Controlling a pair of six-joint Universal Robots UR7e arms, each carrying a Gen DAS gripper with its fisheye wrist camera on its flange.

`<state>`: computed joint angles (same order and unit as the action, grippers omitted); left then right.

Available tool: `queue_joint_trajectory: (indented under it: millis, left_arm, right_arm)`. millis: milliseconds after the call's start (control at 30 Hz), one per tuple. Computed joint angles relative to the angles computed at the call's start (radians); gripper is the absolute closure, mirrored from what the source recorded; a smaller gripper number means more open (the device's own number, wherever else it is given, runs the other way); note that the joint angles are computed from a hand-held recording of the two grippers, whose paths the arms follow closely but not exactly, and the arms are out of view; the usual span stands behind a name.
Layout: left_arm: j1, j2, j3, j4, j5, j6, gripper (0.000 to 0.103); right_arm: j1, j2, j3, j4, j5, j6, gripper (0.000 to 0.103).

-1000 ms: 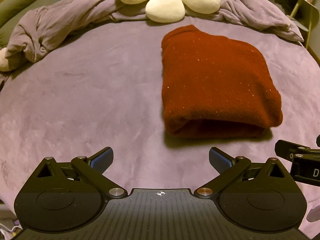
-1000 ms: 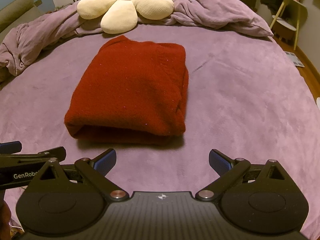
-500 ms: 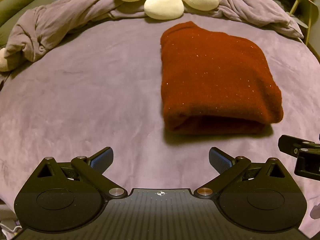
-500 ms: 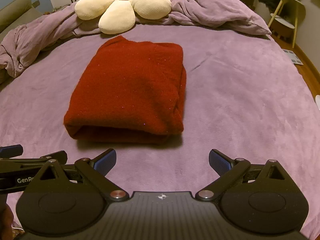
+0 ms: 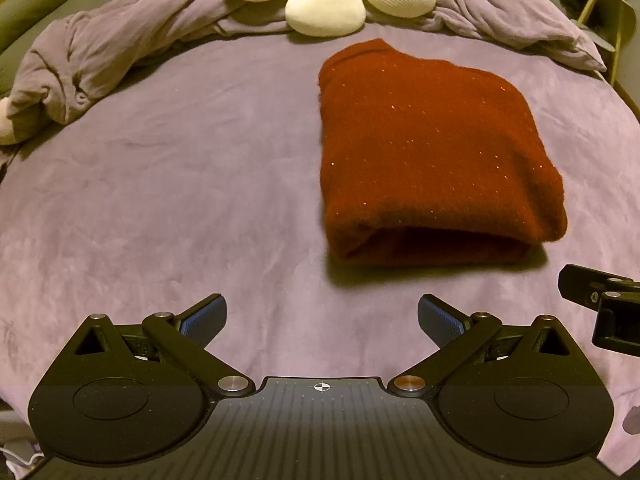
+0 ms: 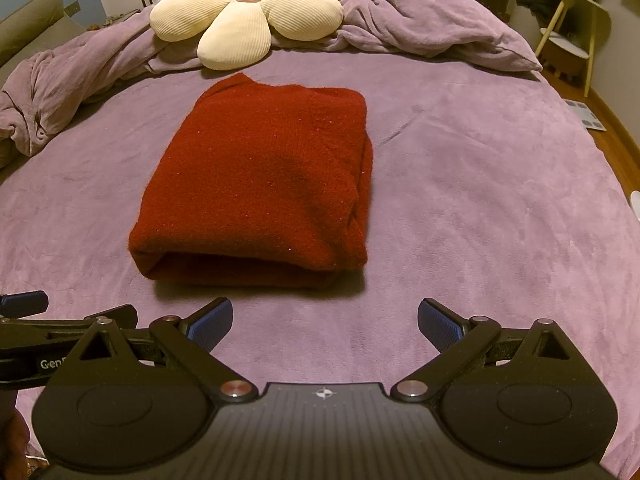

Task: Fold small clothes

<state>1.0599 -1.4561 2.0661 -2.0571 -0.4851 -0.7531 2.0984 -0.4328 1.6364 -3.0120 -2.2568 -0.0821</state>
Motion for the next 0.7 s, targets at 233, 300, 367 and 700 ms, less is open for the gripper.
queue_joint_trajectory:
  millis: [233,300,367,700]
  left_arm:
    - [-0.001,0.003,-0.001,0.009,0.003,0.0,0.0]
    - [-0.001,0.004,-0.001,0.01,0.004,-0.001,0.0]
    - [-0.001,0.004,-0.002,0.013,0.002,-0.004,0.0]
    - [-0.001,0.002,0.001,0.008,0.002,0.003,0.0]
  right_arm:
    - [0.0,-0.001,0.0,0.0,0.002,-0.003,0.004]
    - [0.0,-0.001,0.0,0.001,0.002,-0.002,0.004]
    - [-0.001,-0.001,0.0,0.002,0.002,-0.002,0.004]
    - [-0.002,-0.002,0.002,-0.004,0.007,-0.009,0.004]
